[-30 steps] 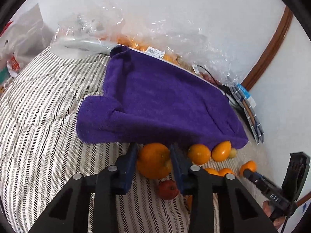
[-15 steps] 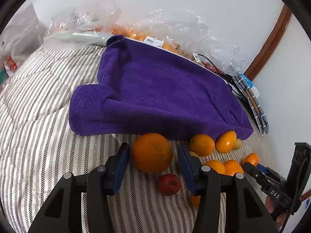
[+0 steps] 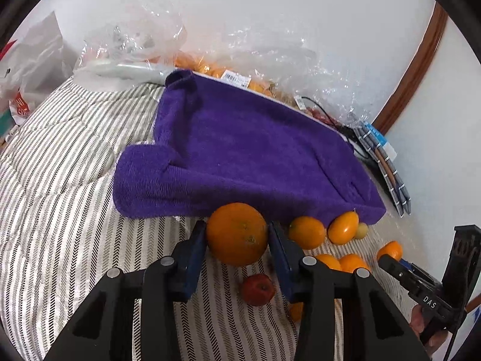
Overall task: Organize fruits
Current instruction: 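Lift both held mandarins and carry them over the purple towel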
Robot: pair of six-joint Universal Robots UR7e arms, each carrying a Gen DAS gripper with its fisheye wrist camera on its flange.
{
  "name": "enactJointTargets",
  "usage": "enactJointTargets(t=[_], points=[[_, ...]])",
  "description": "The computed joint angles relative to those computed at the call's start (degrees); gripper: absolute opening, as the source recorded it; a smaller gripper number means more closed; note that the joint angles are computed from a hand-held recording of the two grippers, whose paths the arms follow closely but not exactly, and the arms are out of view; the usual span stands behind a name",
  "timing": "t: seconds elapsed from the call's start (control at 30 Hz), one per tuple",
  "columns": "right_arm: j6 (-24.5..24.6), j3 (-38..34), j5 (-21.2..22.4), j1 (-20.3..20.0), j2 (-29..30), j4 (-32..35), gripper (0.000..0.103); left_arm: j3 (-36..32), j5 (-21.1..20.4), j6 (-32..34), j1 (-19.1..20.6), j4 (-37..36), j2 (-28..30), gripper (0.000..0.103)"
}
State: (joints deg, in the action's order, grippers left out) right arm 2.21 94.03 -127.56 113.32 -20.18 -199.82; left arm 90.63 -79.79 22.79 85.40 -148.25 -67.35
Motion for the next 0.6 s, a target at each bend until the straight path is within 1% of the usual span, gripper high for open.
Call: enactJointTargets(t=[0.07, 0.13, 0.2, 0.27, 0.3, 0.37, 0.43, 0.53, 0.6], points=[[-0.48, 0.23, -0.06, 0.21, 0.09, -1.22, 0.041, 1.10, 0.42, 1.10, -0.24, -1.88, -0.73, 0.039], [-0.61, 0.11, -1.19, 0.62, 0.23, -1.22, 0.041, 2.94, 2.74, 2.33, -0.96, -3.52, -2.00, 0.039], [0.07, -0.04, -2.08, 0.90, -0.06, 0.93, 0.041, 3.43, 3.55, 1.59, -1.22, -2.11, -3.05, 0.039], [0.98, 0.02, -1.67, 0.88, -0.49, 1.84, 0.041, 3.41, 3.28, 0.40, -1.58, 1.13, -4.51, 0.039], [1.91, 0.05, -1.05, 0.90, -0.99, 2.21, 0.041, 3.67, 3.72, 0.18, -1.99, 1.67, -5.14, 0.039], [2.36, -0.40, -0.87, 1.11, -1.54, 2.87, 0.041, 4.71, 3.12, 0.30, -2.61, 1.38, -7.10, 0.039], [1.01, -1.76, -2.13, 1.95, -1.74, 3.02, 0.041, 4.95, 3.41, -0.15, -3.39, 1.74, -8.20, 0.039], [-1.76, -4.83, -4.73, 3.13, -1.68, 4.36, 0.041, 3.54, 3.88, -1.62, -4.69, 3.01, -8.46, 0.039], [-2.59, -6.58, -4.77, 3.29, -1.86, 5.30, 0.041, 2.01, 4.26, -2.28, -5.55, 3.18, -7.72, 0.040]])
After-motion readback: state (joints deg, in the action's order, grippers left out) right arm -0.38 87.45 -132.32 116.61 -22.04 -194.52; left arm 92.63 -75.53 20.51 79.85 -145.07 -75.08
